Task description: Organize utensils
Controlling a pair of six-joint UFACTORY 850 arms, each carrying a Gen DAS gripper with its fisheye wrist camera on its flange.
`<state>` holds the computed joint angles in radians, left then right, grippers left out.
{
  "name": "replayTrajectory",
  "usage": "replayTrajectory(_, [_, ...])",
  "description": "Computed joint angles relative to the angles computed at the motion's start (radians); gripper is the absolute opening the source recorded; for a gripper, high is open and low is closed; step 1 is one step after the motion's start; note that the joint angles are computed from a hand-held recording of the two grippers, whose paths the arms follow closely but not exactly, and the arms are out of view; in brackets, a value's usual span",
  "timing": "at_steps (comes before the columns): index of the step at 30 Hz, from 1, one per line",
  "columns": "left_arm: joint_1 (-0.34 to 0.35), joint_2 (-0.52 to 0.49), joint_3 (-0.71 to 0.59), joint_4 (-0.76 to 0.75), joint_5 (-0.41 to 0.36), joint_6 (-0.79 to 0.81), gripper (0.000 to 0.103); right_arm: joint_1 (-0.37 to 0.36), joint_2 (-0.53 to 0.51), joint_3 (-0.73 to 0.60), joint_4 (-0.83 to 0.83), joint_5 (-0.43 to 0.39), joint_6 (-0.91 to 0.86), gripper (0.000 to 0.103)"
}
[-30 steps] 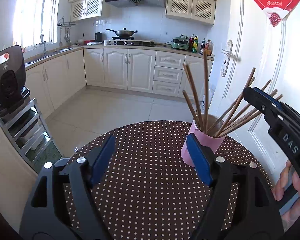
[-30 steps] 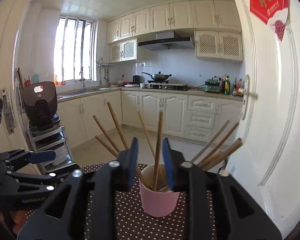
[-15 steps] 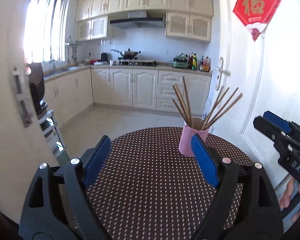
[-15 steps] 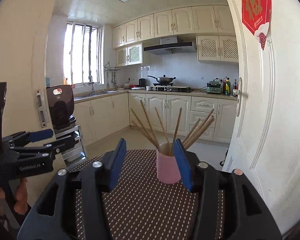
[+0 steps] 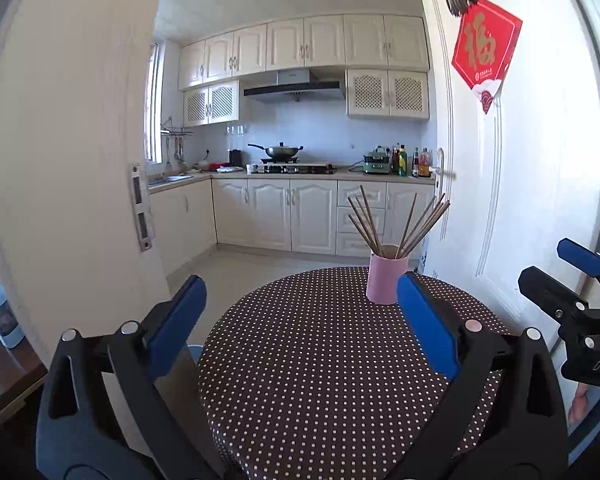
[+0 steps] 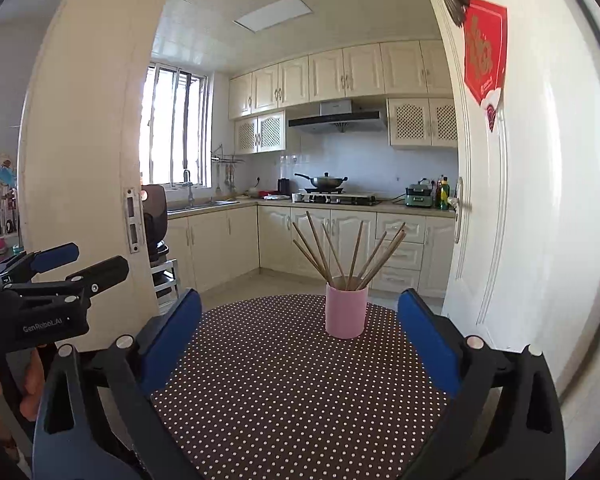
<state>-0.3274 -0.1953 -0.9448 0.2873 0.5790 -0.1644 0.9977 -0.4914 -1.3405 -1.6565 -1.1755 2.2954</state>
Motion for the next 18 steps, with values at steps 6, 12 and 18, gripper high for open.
replayTrajectory(6, [0.026,0.093,0.106,0.062,0.044,-0.061,0.095,0.061,-0.022,-0.013,0.017,-0.119,0.009,0.095])
replayTrajectory(12, [0.026,0.166,0.200,0.034,0.100,-0.019,0.096,0.106,-0.043,-0.024,0.012,-0.187,0.017,0.095])
replayTrajectory(18, [0.038,0.213,0.279,0.011,0.216,0.007,0.097,0.138,-0.066,-0.035,-0.009,-0.243,0.030,0.095])
